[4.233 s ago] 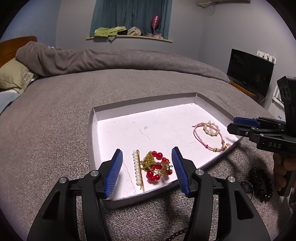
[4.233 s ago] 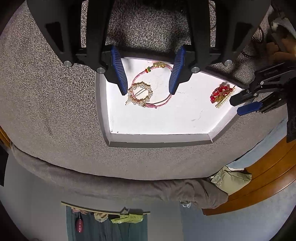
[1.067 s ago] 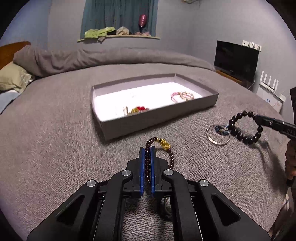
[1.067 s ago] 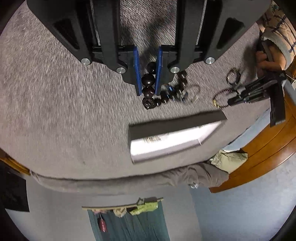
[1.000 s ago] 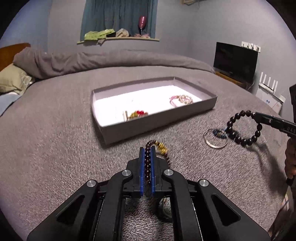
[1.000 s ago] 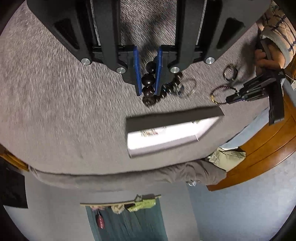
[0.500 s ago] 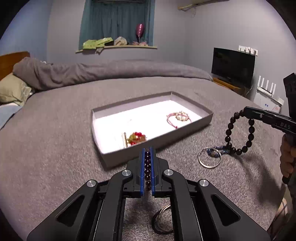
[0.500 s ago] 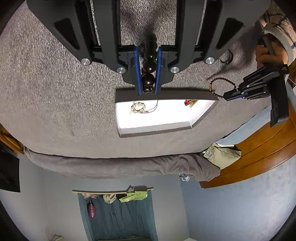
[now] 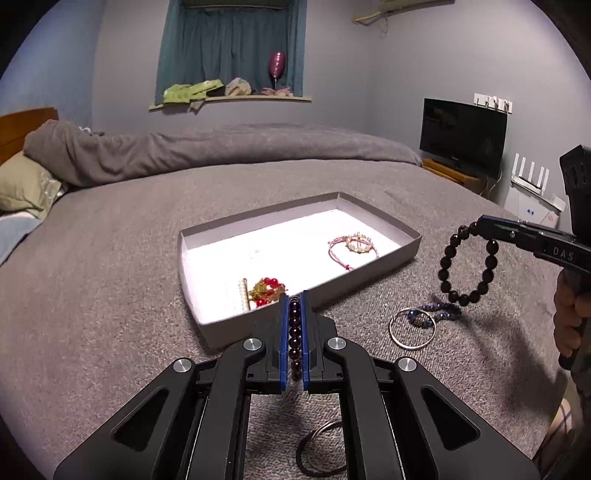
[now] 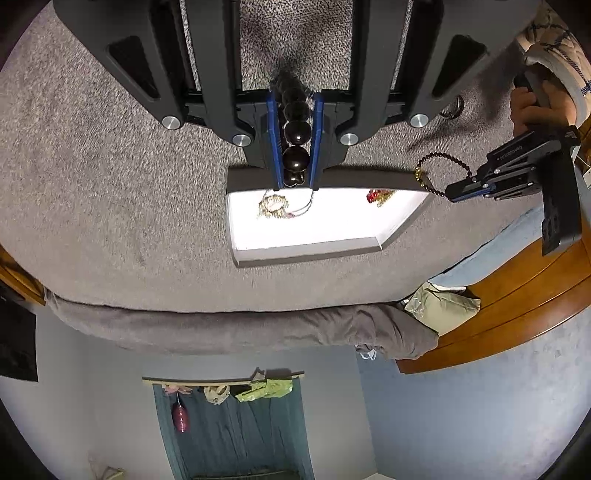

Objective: Organize jewelry
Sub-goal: 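Lift the gold-charm bead bracelet with the left gripper while the right gripper lifts the large black bead bracelet, then lower the gold-charm bracelet into the tray with the left gripper while the right gripper drops the black bracelet there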

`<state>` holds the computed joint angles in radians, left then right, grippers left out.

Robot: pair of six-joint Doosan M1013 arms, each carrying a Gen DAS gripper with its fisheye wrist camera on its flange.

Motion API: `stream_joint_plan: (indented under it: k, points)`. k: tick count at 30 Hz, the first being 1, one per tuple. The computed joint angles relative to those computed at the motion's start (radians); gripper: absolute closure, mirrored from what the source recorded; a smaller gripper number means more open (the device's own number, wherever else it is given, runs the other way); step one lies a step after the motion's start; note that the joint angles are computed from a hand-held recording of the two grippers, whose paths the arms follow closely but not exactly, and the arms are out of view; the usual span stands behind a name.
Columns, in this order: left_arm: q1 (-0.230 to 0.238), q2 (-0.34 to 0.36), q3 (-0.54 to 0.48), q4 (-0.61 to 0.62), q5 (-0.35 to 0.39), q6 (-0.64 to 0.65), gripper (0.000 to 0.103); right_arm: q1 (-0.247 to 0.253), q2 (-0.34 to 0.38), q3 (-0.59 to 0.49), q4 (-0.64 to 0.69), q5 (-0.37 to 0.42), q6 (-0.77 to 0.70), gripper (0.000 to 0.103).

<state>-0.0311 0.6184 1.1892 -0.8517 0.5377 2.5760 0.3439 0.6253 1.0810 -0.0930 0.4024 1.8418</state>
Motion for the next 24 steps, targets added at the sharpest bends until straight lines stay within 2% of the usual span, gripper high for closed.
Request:
stream_joint_plan:
  k: [11, 19, 24]
  points:
    - [-0.002, 0.031, -0.081, 0.024, 0.019, -0.039, 0.097, -0.001, 0.031, -0.085, 0.005, 0.029, -0.046, 0.089]
    - [-0.008, 0.087, -0.189, 0.111, 0.044, -0.149, 0.097, 0.002, 0.103, -0.234, 0.068, 0.106, -0.135, 0.089]
    - [-0.014, 0.13, -0.254, 0.181, 0.076, -0.237, 0.097, 0.003, 0.173, -0.362, 0.107, 0.19, -0.176, 0.089]
